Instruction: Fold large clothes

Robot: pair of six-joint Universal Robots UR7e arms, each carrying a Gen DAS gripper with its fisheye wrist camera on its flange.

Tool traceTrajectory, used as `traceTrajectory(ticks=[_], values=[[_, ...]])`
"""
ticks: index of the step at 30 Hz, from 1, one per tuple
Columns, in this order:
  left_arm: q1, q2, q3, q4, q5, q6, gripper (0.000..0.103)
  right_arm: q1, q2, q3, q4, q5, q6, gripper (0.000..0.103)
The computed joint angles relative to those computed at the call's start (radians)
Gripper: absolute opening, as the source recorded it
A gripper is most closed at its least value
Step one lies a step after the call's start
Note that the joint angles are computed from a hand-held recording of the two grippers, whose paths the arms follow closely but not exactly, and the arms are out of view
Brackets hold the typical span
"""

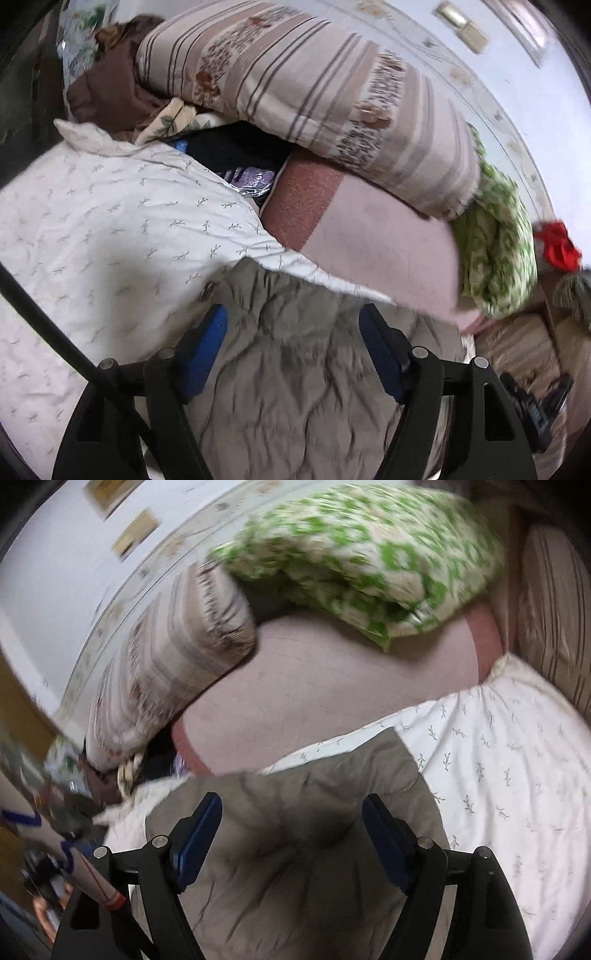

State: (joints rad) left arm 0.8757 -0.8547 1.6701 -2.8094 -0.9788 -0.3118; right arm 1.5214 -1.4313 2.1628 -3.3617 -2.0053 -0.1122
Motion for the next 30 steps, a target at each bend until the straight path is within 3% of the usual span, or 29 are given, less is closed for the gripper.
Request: traceTrajectory(ticks=[2,4,5,11,14,18,25,27,30], values=[[-0.035,-0.04,0.086,-0.022,0.055,0.006,0.073,0.066,0.04,0.001,0.0,-0.096,-0.053,0.078],[-0.072,-0.084,0.186,-0.041,0.093,0.002,0.073,0.101,0.074,0.0,0.022,-0.13,-0.085,0.056],[-0.085,-0.102,0.23,-0.041,0.1,-0.004,0.073,0.113,0.093,0.0,0.029,-0.138,-0.1,0.054],[-0.131,-0.134,0.429,-0.126,0.158,0.0,0.073,0.131,0.288,-0.116,0.033,-0.177,-0.093,0.053],[-0.133,-0.123,0.49,-0.267,0.169,0.056,0.073,0.105,0.405,-0.217,0.005,-0.253,-0.117,0.053],[-0.123,-0.096,0.532,-0.457,0.192,0.151,0.073,0.044,0.503,-0.302,-0.015,-0.26,-0.122,0.055],[-0.103,-0.044,0.547,-0.67,0.276,0.286,0.073,-0.029,0.545,-0.344,-0.079,-0.168,-0.137,0.056],[-0.102,-0.042,0.548,-0.68,0.301,0.294,0.073,-0.029,0.553,-0.35,-0.084,-0.169,-0.138,0.056],[-0.089,-0.066,0.553,-0.654,0.278,0.252,0.073,-0.007,0.574,-0.361,-0.106,-0.223,-0.172,0.056]])
